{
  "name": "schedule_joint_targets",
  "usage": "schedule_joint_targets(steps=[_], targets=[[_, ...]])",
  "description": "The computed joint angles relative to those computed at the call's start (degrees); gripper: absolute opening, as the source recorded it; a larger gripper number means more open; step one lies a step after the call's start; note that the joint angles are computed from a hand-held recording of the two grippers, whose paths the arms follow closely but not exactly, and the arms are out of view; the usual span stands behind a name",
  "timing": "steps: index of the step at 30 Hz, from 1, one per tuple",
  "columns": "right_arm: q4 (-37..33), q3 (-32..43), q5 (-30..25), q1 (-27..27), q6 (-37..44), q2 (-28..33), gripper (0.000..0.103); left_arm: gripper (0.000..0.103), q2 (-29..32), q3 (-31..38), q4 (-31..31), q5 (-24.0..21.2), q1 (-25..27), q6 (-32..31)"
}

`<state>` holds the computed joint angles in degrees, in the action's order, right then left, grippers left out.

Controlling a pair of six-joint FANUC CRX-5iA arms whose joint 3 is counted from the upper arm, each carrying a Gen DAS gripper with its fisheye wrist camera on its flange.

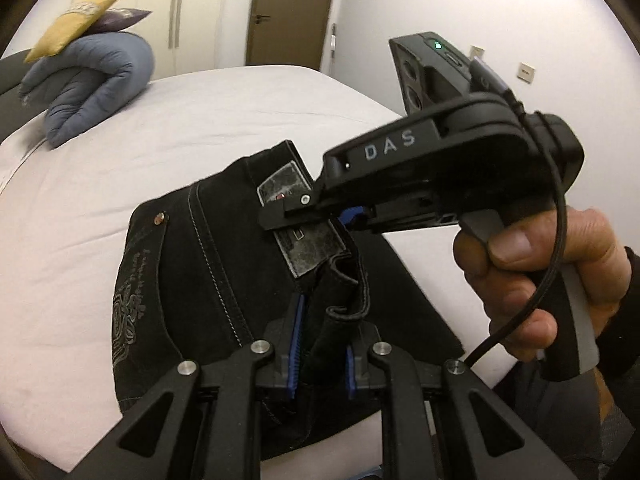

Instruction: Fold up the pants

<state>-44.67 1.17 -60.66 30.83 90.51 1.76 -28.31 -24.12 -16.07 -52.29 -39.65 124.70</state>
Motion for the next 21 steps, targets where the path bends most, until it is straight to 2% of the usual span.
schedule_joint_targets(steps=[10,21], targets=[[-4.46,-5.73,-0.09,-8.77,5.22,-0.27,0.013,0.018,8.82,3.95,3.22,3.37,-1.22,-4.74],[-4.11,-7.40,-0.60,-13.66,9.01,1.63,0.013,0.019,14.46,6.33,2.47,3.89,-4.57,-3.44]])
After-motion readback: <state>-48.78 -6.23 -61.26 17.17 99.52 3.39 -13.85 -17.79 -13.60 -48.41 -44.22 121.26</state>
